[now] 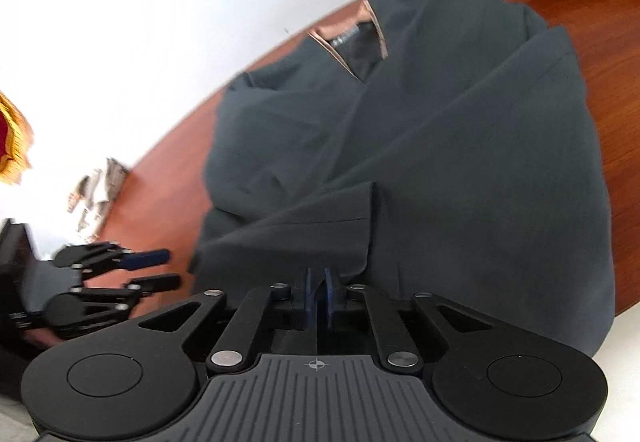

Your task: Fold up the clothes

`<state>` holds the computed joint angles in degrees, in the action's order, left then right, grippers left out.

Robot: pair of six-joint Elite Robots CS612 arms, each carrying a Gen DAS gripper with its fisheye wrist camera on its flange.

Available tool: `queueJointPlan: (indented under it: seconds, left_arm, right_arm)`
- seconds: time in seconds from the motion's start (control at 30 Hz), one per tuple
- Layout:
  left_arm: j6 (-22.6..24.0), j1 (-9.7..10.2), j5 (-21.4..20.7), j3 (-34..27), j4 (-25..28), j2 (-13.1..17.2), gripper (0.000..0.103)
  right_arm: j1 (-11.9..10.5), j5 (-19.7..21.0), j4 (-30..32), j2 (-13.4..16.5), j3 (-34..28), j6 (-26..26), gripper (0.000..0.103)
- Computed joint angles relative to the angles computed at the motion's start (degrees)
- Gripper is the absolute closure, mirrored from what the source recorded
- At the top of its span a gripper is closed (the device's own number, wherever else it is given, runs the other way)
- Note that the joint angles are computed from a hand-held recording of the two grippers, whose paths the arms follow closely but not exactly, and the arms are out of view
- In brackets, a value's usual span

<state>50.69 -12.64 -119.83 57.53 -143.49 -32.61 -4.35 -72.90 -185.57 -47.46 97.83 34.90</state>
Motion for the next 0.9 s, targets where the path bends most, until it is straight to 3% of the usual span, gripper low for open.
queueJointPlan:
  seconds: [0.13, 0.23, 0.43, 0.47, 0.5, 0.7, 0.9]
  left_arm:
    - [0.07, 0.3, -1.06, 0.42, -2.8, 0.11, 0.063]
    - [1.75, 0.46, -1.74, -1.63, -1.94, 1.21, 0.065]
    - [12.34, 0.45, -5.82, -10.73, 8.68, 5.37, 0.072]
    - [12.98, 0.34, -6.38, -12.3, 10.4, 6.11, 0.073]
    - [13.28, 0.24, -6.96, -13.9, 12.08, 6.86, 0.074]
    - [10.92, -0.59, -4.92, -21.43, 21.12, 10.54, 0.076]
    - [10.02, -0.44, -3.63, -21.95, 20.99, 11.08, 0.076]
  right_arm:
    - [0.37, -1.41, 0.94, 0.61, -0.65, -0.38, 0.086]
    - [0.42, -1.54, -0.21, 0.92, -0.73, 0.97, 0.085]
    - [0.53, -1.18, -3.97, 1.91, -1.33, 3.02, 0.087]
    - [0.63, -1.51, -5.1, 2.06, -1.4, 3.09, 0.099]
    - [0.73, -1.84, -6.32, 2.21, -1.48, 3.13, 0.1]
    - [1.05, -5.47, -11.27, 0.95, -0.79, 3.73, 0.1]
    - [0.49, -4.76, 0.06, -0.93, -1.96, -3.7, 0.095]
